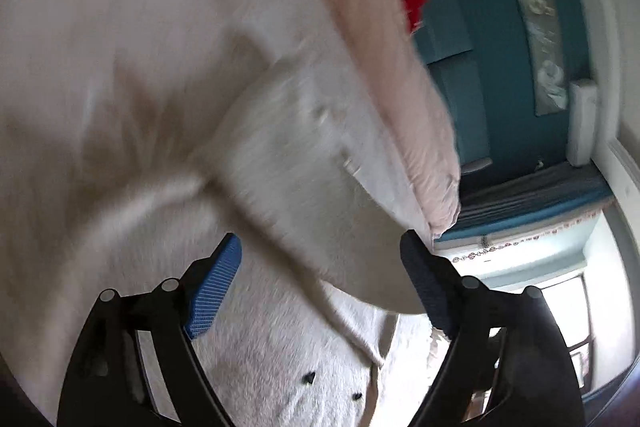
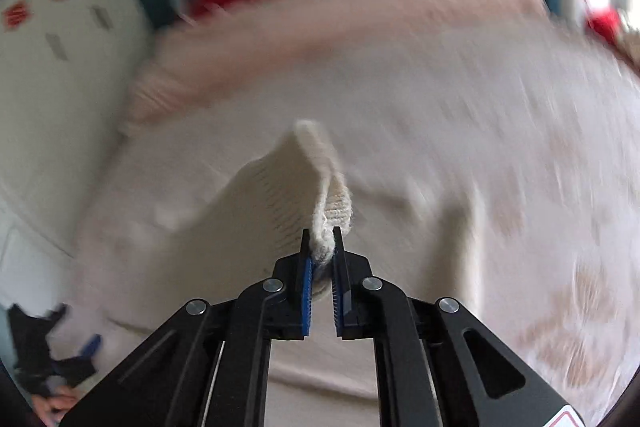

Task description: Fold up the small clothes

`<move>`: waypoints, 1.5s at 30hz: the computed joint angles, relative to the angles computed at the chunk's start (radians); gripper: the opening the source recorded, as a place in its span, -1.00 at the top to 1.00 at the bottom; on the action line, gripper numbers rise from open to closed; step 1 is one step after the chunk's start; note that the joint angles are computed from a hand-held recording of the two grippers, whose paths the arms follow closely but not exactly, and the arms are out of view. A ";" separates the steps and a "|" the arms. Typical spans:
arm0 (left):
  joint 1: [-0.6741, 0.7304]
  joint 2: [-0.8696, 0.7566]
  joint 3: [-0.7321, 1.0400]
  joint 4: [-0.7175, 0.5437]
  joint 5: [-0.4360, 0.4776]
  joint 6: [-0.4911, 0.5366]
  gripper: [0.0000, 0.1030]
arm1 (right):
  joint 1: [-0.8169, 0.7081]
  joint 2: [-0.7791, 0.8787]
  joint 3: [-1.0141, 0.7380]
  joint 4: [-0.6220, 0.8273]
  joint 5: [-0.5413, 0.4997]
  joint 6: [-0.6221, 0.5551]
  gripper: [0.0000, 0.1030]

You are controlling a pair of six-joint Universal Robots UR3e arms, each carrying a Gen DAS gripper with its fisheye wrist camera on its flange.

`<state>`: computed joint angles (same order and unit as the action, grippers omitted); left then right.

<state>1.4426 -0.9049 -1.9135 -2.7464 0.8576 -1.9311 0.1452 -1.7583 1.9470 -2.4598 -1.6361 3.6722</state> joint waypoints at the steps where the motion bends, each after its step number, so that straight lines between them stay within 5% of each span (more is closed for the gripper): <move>1: -0.034 0.001 -0.040 0.048 -0.008 -0.052 -0.53 | -0.026 -0.011 0.072 -0.019 0.025 -0.002 0.85; 6: -0.278 -0.008 -0.163 0.384 -0.175 -0.392 -0.46 | -0.046 -0.025 0.162 -0.097 0.063 0.001 0.85; 10: -0.380 -0.053 -0.142 0.665 -0.305 -0.576 0.92 | -0.091 -0.103 0.138 -0.127 0.120 0.002 0.85; 12: -0.345 -0.039 -0.097 0.639 -0.358 -0.490 0.88 | -0.049 -0.159 0.127 -0.187 0.084 0.023 0.86; 13: -0.286 0.003 -0.058 0.550 -0.377 -0.365 0.88 | -0.042 -0.212 0.154 -0.249 0.082 0.028 0.86; 15: -0.213 0.043 -0.066 0.482 -0.344 -0.236 0.87 | -0.041 -0.233 0.231 -0.313 0.067 0.021 0.87; 19: -0.240 0.087 -0.309 0.806 -0.156 -0.382 0.88 | -0.080 -0.067 0.355 -0.215 0.131 0.018 0.88; 22: -0.111 0.161 -0.328 0.615 -0.137 -0.182 0.87 | -0.039 -0.135 0.395 -0.330 0.117 0.084 0.88; 24: -0.101 0.173 -0.329 0.599 -0.132 -0.150 0.87 | 0.002 -0.162 0.406 -0.381 0.058 0.102 0.88; 29: -0.068 0.206 -0.317 0.515 -0.119 -0.055 0.81 | -0.061 -0.163 0.487 -0.340 0.124 0.097 0.87; 31: -0.040 0.203 -0.314 0.456 -0.126 0.025 0.80 | -0.060 -0.199 0.476 -0.340 0.140 0.113 0.77; 33: -0.026 0.215 -0.329 0.436 -0.134 0.054 0.78 | -0.060 -0.157 0.431 -0.303 0.149 0.109 0.38; 34: -0.031 0.219 -0.326 0.438 -0.135 0.046 0.74 | -0.067 -0.124 0.417 -0.294 0.159 0.107 0.39; 36: -0.069 0.216 -0.317 0.486 -0.141 -0.023 0.73 | -0.067 -0.071 0.400 -0.297 0.153 0.119 0.83; 37: -0.068 0.206 -0.290 0.463 -0.142 -0.034 0.74 | -0.065 -0.084 0.377 -0.291 0.158 0.118 0.82; 40: 0.059 0.206 -0.196 0.219 -0.147 0.129 0.73 | 0.022 -0.160 0.318 -0.345 0.038 0.124 0.83; 43: -0.020 0.208 -0.315 0.472 -0.136 0.004 0.78 | 0.031 -0.136 0.336 -0.305 -0.044 0.093 0.83; 45: -0.009 0.233 -0.319 0.449 -0.131 0.037 0.81 | -0.064 -0.120 0.429 -0.228 0.082 0.034 0.85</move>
<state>1.4339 -0.6717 -2.2325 -2.2971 0.7269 -1.8940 0.0811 -1.8786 2.3760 -2.6880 -1.5537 3.7061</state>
